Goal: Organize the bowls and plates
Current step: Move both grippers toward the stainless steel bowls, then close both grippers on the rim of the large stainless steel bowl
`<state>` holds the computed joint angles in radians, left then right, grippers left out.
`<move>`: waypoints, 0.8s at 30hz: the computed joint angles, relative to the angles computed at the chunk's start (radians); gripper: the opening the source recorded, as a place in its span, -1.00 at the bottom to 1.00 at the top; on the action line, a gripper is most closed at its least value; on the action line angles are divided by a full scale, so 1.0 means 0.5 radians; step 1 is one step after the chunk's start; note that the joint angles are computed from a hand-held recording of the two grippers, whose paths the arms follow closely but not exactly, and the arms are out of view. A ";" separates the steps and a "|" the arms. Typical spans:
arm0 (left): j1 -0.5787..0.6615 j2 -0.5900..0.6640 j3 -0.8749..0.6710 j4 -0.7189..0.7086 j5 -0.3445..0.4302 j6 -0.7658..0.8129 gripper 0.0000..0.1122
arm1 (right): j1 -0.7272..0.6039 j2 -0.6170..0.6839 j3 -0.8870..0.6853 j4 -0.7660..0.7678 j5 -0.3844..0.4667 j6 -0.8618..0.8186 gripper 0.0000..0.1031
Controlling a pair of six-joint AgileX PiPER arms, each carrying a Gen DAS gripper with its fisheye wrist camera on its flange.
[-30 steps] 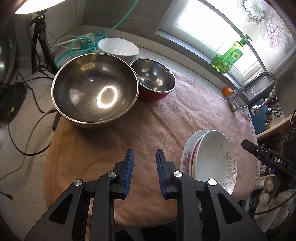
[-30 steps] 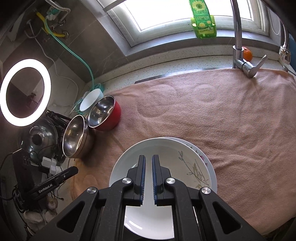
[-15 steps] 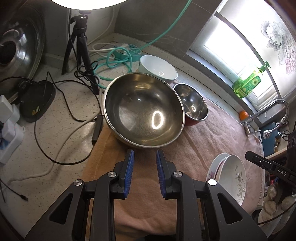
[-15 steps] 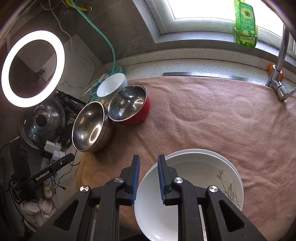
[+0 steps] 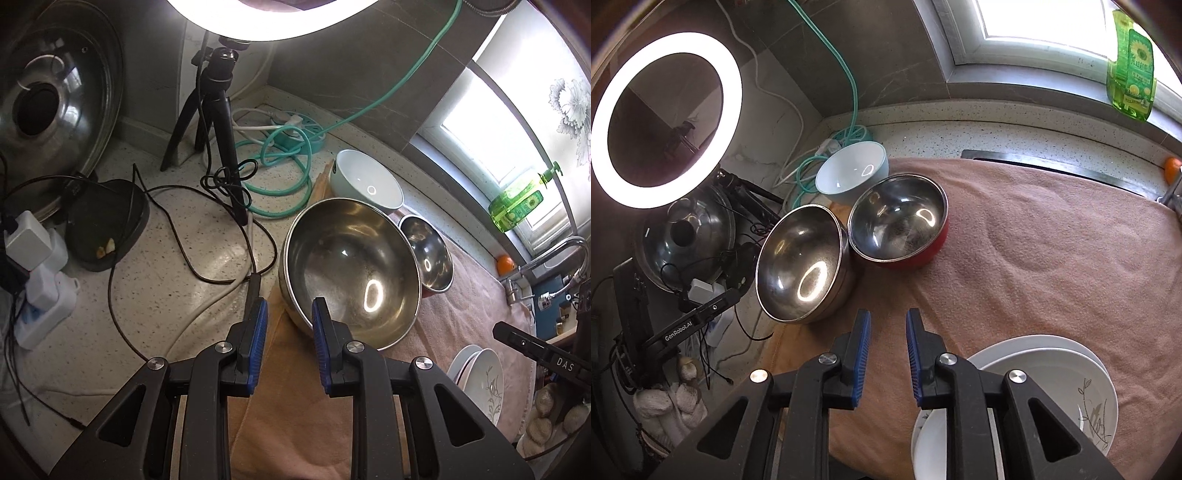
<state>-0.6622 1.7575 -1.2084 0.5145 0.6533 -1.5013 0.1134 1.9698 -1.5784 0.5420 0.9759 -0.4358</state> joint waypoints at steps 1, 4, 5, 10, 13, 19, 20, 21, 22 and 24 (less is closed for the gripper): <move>0.017 -0.001 0.008 -0.006 -0.011 0.016 -0.62 | 0.017 0.015 -0.017 -0.003 -0.001 0.020 -0.65; 0.058 0.001 0.032 -0.027 -0.051 0.050 -0.62 | 0.059 0.069 -0.073 0.005 0.007 0.070 -0.65; 0.071 0.003 0.039 -0.034 -0.066 0.060 -0.62 | 0.076 0.086 -0.092 0.004 0.009 0.088 -0.65; 0.121 0.004 0.065 -0.046 -0.133 0.086 -0.62 | 0.160 0.170 -0.194 -0.029 -0.004 0.184 -0.65; 0.148 0.019 0.058 -0.047 -0.163 0.103 -0.62 | 0.190 0.245 -0.279 -0.014 0.018 0.236 -0.65; 0.204 0.051 0.052 -0.103 -0.228 0.195 -0.62 | 0.220 0.379 -0.448 0.017 0.082 0.329 -0.65; 0.218 0.056 0.055 -0.122 -0.250 0.216 -0.62 | 0.223 0.398 -0.473 0.024 0.091 0.341 -0.65; 0.228 0.062 0.054 -0.138 -0.263 0.234 -0.62 | 0.225 0.418 -0.499 0.029 0.104 0.355 -0.65; 0.236 0.072 0.050 -0.144 -0.270 0.245 -0.62 | 0.227 0.441 -0.531 0.036 0.122 0.367 -0.65; 0.245 0.083 0.047 -0.144 -0.282 0.256 -0.62 | 0.239 0.484 -0.593 0.032 0.154 0.390 -0.65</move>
